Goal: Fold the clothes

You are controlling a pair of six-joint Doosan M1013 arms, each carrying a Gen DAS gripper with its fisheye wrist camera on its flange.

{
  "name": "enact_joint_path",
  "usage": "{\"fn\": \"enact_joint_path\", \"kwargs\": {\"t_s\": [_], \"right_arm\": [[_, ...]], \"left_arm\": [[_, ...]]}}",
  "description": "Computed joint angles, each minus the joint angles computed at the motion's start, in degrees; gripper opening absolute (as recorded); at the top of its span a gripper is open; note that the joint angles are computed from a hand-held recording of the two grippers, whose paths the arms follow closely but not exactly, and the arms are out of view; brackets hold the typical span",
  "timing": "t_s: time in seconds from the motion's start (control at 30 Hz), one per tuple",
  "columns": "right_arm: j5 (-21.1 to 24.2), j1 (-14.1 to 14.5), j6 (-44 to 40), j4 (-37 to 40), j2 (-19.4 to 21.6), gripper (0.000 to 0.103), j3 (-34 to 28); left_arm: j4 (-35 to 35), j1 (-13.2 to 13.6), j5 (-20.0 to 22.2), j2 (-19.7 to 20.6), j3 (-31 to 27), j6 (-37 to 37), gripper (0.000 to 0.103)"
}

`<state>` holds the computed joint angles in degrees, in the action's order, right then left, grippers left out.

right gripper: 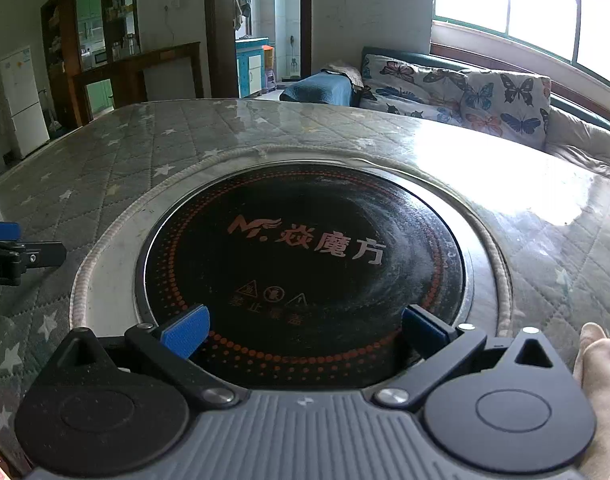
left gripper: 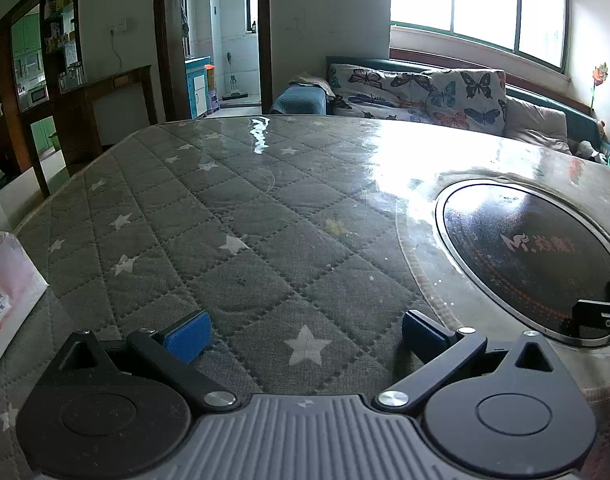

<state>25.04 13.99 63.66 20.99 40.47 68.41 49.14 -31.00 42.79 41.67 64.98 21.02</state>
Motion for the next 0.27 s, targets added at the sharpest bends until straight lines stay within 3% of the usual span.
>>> {"fn": "enact_joint_path", "kwargs": {"t_s": [0.27], "right_arm": [[0.09,-0.03,-0.61,0.45,0.03,0.103,-0.04]], "left_arm": [[0.04,0.01,-0.03,0.13,-0.14,-0.03,0.103]]}}
